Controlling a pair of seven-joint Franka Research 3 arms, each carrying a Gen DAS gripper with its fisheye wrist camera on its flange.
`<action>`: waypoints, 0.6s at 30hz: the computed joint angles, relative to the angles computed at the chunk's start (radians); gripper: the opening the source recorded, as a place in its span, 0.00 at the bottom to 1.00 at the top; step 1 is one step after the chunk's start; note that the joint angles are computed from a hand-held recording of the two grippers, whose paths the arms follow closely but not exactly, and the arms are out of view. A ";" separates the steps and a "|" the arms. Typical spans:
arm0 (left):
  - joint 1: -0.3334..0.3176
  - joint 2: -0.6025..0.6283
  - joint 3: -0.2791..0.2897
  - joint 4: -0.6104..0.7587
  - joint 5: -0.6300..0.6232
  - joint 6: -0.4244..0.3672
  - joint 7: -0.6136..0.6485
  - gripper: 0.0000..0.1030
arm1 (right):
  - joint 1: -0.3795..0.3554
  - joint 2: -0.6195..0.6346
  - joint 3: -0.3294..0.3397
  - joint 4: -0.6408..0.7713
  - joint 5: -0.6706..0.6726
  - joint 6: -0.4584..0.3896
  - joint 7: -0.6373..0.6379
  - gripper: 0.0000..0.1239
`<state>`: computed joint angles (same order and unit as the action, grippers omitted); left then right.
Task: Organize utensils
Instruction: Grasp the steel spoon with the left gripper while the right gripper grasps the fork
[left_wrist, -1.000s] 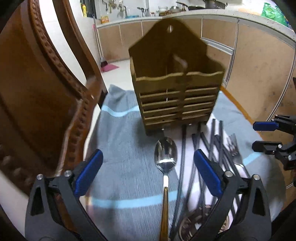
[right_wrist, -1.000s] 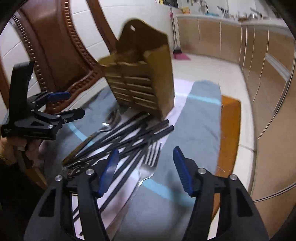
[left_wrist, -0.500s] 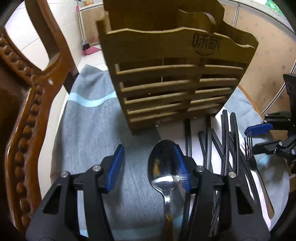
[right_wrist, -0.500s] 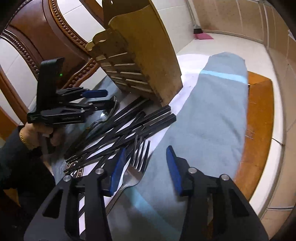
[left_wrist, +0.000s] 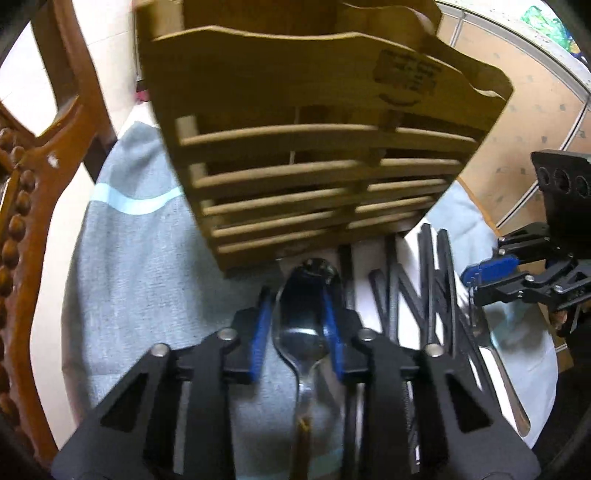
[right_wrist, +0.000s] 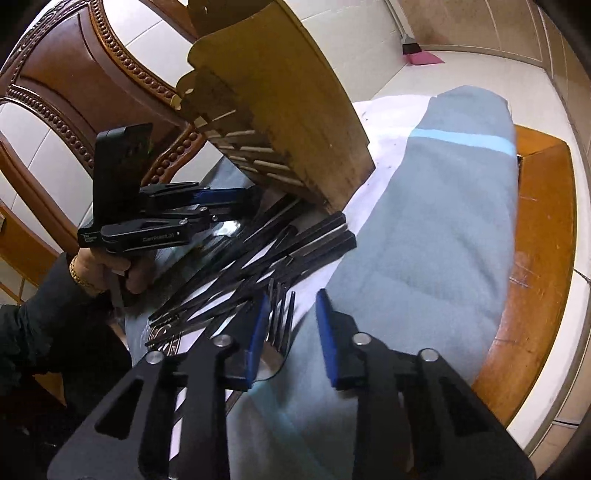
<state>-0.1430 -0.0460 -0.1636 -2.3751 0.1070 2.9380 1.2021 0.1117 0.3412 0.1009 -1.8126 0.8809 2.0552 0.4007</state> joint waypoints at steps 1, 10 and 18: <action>0.000 0.001 -0.002 0.003 0.005 -0.003 -0.008 0.24 | 0.001 0.003 0.000 0.004 -0.009 -0.009 -0.001 0.12; 0.002 -0.031 0.001 -0.012 -0.070 0.017 0.034 0.02 | 0.012 -0.042 -0.001 -0.039 -0.026 0.006 -0.032 0.02; 0.053 -0.120 -0.055 -0.066 0.172 0.029 -0.192 0.01 | 0.035 -0.153 -0.012 -0.145 0.022 0.101 -0.088 0.02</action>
<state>-0.0898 -0.1659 -0.2187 -2.4411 0.2788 2.9666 1.0102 0.1468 0.1877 0.0894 -1.9577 0.9032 2.1560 0.3125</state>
